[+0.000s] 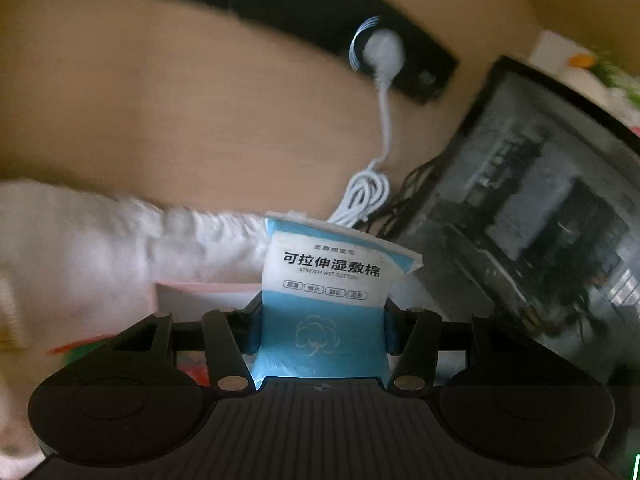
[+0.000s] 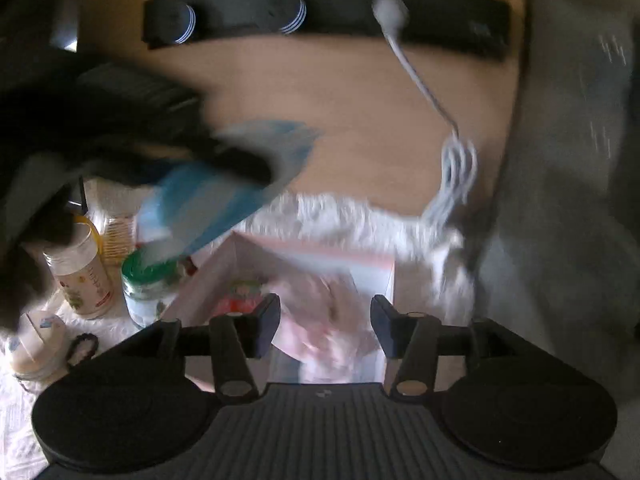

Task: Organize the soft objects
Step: 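Lower the cotton bag and cloth into the pink box and open both tools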

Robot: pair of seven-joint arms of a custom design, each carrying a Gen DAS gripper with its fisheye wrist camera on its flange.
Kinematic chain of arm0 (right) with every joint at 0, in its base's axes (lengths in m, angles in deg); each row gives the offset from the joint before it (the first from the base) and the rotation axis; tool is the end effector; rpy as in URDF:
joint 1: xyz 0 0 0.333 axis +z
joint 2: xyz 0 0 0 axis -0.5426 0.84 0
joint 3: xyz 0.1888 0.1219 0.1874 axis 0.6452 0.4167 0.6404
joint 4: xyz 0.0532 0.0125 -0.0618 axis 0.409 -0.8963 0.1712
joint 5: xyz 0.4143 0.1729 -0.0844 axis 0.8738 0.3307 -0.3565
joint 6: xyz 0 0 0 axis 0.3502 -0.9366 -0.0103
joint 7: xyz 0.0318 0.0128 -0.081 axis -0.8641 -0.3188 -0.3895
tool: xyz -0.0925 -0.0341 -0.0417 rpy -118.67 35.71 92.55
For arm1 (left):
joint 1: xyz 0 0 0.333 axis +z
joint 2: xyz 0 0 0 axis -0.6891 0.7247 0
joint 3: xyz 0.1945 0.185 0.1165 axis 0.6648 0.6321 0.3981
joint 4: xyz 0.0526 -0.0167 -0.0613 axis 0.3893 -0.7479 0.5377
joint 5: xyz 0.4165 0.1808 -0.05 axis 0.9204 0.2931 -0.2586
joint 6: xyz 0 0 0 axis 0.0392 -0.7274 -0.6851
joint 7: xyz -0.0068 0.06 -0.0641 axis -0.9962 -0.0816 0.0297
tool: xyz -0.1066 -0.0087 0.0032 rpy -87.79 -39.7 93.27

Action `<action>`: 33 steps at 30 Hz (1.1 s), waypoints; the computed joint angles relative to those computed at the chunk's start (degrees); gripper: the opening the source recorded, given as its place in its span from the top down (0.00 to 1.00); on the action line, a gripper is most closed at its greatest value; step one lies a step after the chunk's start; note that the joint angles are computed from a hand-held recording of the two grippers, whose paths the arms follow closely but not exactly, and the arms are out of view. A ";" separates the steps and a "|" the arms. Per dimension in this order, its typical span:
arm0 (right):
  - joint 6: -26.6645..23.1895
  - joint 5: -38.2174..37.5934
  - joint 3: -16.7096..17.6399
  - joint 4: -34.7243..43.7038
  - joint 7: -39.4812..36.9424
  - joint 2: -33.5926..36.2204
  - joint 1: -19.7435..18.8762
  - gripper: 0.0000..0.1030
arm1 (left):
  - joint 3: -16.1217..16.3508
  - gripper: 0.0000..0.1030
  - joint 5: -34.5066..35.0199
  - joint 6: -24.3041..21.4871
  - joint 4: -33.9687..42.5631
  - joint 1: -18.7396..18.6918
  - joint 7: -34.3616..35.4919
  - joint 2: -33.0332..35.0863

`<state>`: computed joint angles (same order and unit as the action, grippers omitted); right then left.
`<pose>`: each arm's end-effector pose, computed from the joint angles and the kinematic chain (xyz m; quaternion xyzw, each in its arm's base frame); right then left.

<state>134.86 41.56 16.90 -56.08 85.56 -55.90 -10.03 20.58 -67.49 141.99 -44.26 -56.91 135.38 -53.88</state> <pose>0.5840 0.2208 0.5468 -0.7202 0.4198 -0.2923 0.4687 0.6512 -0.3437 0.6017 -0.6489 0.5853 -0.4668 0.1356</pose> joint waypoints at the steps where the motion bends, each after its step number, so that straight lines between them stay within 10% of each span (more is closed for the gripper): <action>1: -1.11 4.47 -1.11 -1.14 -3.36 -1.07 1.06 0.50 | -0.21 0.44 -0.55 -0.99 2.02 -0.09 0.13 2.09; 7: -1.69 4.54 -0.71 -10.02 -4.23 -6.39 1.32 0.46 | 3.28 0.44 11.43 -24.09 16.49 -7.75 -1.70 14.46; 17: -1.62 -1.30 -1.63 -15.37 1.94 -9.89 2.26 0.43 | 2.93 0.43 7.01 -2.30 -4.78 -2.45 -13.21 1.23; 22: -1.46 -3.75 -1.06 -16.07 5.05 -10.32 1.66 0.42 | 1.93 0.41 16.21 -18.87 4.32 -5.26 -2.72 5.17; 26: -0.32 -5.95 -0.82 -17.23 7.08 -11.42 1.67 0.42 | 3.17 0.44 16.45 -14.03 0.73 -5.71 -10.25 2.93; 33: 0.30 -12.95 2.65 -18.80 14.41 -11.93 -2.37 0.42 | -0.39 0.44 5.84 -11.60 -0.01 -2.14 -2.38 2.69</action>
<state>135.16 28.62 19.56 -74.88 99.98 -67.83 -12.40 20.19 -61.66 130.39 -44.27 -59.05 133.00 -51.19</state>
